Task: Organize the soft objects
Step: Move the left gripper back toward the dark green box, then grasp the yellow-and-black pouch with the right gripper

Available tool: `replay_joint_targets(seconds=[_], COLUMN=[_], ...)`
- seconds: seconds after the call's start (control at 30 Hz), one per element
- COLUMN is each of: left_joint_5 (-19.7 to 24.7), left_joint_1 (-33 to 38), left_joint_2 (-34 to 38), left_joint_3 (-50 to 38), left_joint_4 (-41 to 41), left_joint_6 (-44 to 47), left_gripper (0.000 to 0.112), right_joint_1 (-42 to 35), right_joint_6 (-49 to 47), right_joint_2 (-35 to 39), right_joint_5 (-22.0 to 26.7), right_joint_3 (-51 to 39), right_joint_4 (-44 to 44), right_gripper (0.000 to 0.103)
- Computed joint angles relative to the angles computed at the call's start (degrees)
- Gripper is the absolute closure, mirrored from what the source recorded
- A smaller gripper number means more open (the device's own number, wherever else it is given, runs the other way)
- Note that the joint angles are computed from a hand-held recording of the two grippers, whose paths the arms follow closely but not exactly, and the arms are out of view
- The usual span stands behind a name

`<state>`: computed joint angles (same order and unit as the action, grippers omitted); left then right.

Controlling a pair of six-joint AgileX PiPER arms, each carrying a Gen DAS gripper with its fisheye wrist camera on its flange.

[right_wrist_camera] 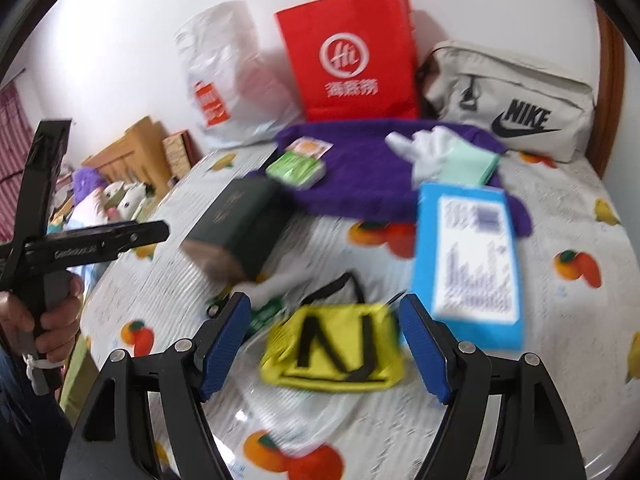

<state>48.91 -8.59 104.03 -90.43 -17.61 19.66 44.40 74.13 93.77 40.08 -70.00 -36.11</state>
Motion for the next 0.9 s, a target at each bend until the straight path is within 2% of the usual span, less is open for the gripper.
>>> replay_joint_targets(seconds=[0.13,0.33,0.43,0.57,0.63,0.67,0.7,0.73,0.77,0.9], left_joint_5=[-2.0,-3.5,-3.2,-3.5,-3.2,-3.0,-3.0,-2.9,-2.8,-2.5], left_joint_1=[2.1,3.9,5.1,5.1,5.3,5.3,5.3,5.2,5.1,4.5], left_joint_2=[-1.5,-1.4,-1.0,-0.8,-0.5,-0.4,-0.4,-0.5,-0.7,-1.4], left_joint_3=[5.0,9.3,10.3,11.2,11.2,11.1,11.1,11.3,11.3,11.5], left_joint_4=[-3.7,-5.1,-6.3,-5.7,-6.3,-6.5,-6.6,-6.7,-7.0,-8.6], left_joint_6=[3.9,7.5,9.3,10.2,10.9,11.2,11.4,11.8,12.3,13.6], left_gripper=[0.032,0.033,0.032,0.032,0.032,0.032,0.032,0.032,0.032,0.032], right_joint_1=[2.0,2.2,1.7,1.2,1.8,2.3,2.7,2.6,2.4,3.8], right_joint_6=[2.3,1.0,-1.7,-2.0,-1.2,-0.4,0.5,0.4,-0.1,1.2], right_joint_2=[2.0,6.8,9.8,13.0,15.3,15.9,16.3,16.0,15.3,12.8], right_joint_5=[-0.8,-1.4,-0.8,-0.9,1.5,2.9,3.9,3.0,1.7,2.6], right_joint_3=[0.1,-2.8,-5.3,-7.3,-9.3,-10.0,-10.4,-10.0,-9.3,-8.0], right_joint_4=[-1.0,0.6,2.6,3.0,1.4,0.3,-0.5,0.0,0.8,-1.0], right_gripper=[0.027,0.036,0.044,0.046,0.054,0.065,0.072,0.076,0.077,0.078])
